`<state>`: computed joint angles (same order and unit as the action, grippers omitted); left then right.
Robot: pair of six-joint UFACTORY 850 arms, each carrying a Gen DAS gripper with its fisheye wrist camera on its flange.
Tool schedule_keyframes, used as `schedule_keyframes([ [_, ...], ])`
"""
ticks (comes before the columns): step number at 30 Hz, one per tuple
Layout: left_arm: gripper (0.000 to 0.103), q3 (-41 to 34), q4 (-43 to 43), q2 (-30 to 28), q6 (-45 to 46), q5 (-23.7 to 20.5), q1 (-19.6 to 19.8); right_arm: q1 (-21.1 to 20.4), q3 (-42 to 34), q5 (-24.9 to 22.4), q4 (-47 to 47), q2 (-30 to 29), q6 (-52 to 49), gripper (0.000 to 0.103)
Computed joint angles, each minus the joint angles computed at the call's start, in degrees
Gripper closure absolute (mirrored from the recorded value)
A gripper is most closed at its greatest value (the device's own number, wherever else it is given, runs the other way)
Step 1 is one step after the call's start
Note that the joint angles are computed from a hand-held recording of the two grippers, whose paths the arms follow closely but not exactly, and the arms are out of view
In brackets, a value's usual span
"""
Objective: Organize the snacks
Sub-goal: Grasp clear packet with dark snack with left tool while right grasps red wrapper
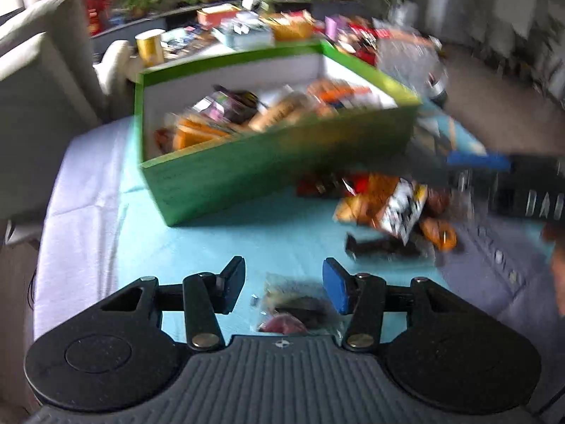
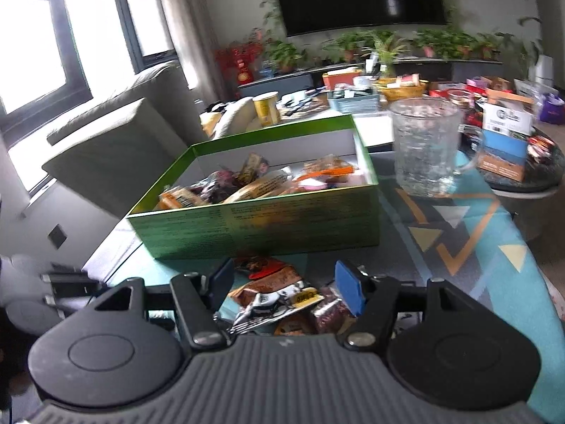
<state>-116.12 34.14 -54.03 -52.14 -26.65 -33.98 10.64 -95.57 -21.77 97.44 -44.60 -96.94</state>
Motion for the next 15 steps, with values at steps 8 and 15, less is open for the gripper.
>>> schedule_keyframes([
  [8,0.057,-1.5,-16.2,0.5,-0.3,-7.1,0.6,0.8,-19.8,-8.6,-35.2,-11.5,23.1,0.055],
  [15,0.056,-7.6,-22.4,-3.8,0.0,-9.7,-0.2,1.8,-38.7,-16.9,-54.5,-22.3,40.3,0.055],
])
